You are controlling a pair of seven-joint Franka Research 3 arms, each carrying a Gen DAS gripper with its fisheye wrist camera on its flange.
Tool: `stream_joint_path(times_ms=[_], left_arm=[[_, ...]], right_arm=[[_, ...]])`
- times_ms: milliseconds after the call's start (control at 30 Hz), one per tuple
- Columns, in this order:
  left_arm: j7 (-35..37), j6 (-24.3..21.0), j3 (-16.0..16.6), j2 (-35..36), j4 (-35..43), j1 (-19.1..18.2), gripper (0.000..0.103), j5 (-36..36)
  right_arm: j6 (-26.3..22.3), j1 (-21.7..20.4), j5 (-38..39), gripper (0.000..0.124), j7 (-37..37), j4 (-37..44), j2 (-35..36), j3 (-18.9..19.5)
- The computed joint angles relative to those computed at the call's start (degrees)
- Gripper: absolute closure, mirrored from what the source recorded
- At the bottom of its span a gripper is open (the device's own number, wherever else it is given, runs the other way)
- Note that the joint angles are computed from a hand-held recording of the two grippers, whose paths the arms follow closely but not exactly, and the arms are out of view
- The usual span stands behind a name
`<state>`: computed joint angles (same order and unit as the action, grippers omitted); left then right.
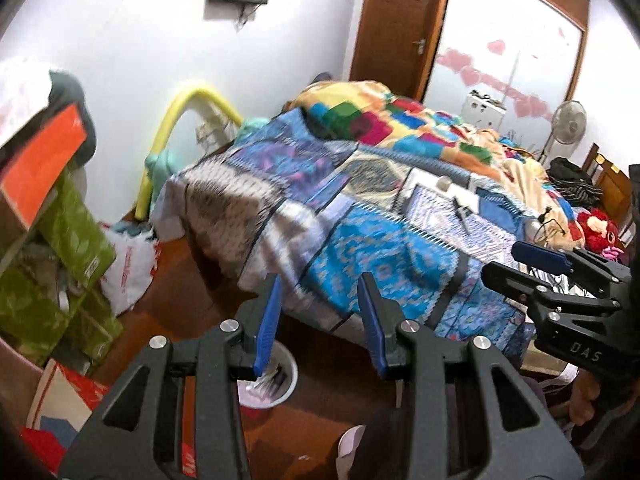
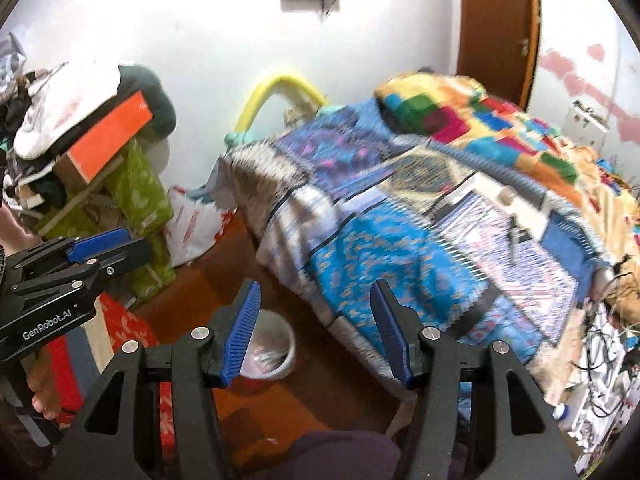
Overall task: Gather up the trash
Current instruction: 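Move both open tools back over the items on the bed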
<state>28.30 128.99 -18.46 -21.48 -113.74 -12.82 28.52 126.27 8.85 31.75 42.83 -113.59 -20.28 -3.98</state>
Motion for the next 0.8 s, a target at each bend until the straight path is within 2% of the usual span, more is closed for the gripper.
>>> stream_joint_path(times_ms=[167,267,467,600,800], left_arm=[[-0.1,0.8,-1.9,6.8,7.6,-0.6,0.065,3.1],[0.8,1.3,-2.0,11.6,12.6,-2.0,0.065,4.5],[5.7,2.1,-0.3,21.5,23.1,-5.8,0.065,4.3],[10.6,1.0,1.2,29.1,31.7,-8.7,0.065,4.1],[17.5,0.3,3.8,39.7,43.9,-11.8,0.064,-0.3]], right_arm=[[1.1,-1.3,0.8,0.07,-1.9,1.0,-0.4,-1.9],[1.3,-2.5,1.0,0.07,-2.2,2.6,0.8,-2.9],[1.8,-5.1,1.8,0.07,-2.4,6.4,4.3,-4.3],[2.2,-7.1,1.3,0.07,-1.7,9.3,7.5,-4.6],[1.9,-10.6,-0.8,0.07,2.2,15.9,14.9,-4.5]])
